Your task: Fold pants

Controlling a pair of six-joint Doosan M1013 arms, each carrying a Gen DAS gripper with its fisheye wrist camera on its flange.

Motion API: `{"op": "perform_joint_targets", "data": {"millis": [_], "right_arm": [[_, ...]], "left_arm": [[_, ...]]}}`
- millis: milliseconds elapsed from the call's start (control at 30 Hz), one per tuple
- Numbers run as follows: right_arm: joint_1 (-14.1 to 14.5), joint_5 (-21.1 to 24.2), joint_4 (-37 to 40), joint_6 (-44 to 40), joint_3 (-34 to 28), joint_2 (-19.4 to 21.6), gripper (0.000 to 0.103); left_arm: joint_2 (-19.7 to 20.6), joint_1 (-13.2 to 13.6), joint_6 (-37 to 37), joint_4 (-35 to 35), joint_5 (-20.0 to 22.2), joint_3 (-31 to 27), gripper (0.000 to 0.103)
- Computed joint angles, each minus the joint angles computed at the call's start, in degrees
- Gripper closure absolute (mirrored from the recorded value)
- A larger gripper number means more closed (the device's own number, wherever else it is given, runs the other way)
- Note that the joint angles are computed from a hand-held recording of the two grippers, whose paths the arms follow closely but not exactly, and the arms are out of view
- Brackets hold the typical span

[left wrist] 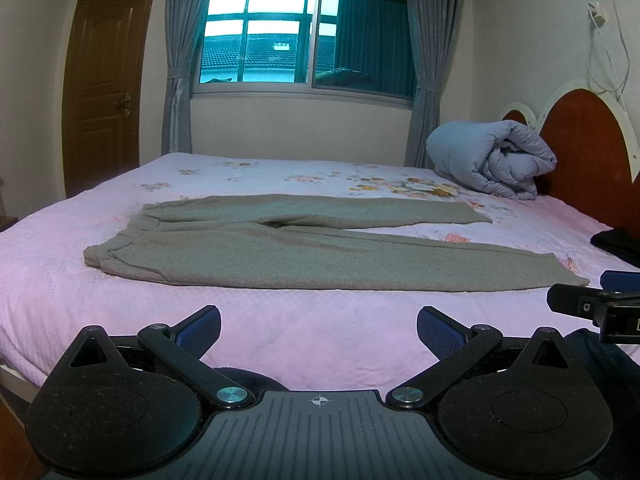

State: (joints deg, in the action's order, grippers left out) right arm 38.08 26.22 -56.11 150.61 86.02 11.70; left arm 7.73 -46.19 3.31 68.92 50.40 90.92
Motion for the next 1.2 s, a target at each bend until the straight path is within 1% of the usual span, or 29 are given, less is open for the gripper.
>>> {"op": "perform_joint_targets", "data": {"millis": [800, 900, 967, 1033, 1100, 1167, 1200], "right_arm": [[0.0, 0.0, -0.1, 0.1, 0.0, 0.0, 0.006], [0.0, 0.0, -0.2, 0.1, 0.0, 0.0, 0.006], [0.0, 0.1, 0.0, -0.1, 0.0, 0.0, 0.006], [-0.1, 0.2, 0.8, -0.8, -0.1, 0.0, 0.006], [-0.4, -0.2, 1.9, -1.1, -0.2, -0.1, 0.006], [-1.0, -1.5, 3.1, -1.7, -0.2, -0.2, 0.006], [-1.3, -2.3, 3.7, -1.8, -0.2, -0.3, 0.006]], "left_arm": [[0.0, 0.0, 0.1, -0.1, 0.1, 0.0, 0.000], [-0.2, 0.1, 0.2, -0.5, -0.7, 0.1, 0.000], [-0.5, 0.4, -0.5, -0.6, -1.9, 0.5, 0.000], [-0.6, 0.3, -2.5, 0.1, -0.7, 0.6, 0.000], [-0.9, 1.3, -2.5, -2.4, -2.5, 0.7, 0.000], [-1.1, 2.7, -0.5, -6.1, -4.1, 0.4, 0.000], [-1.4, 3.7, 1.0, -7.9, -6.5, 0.5, 0.000]]}}
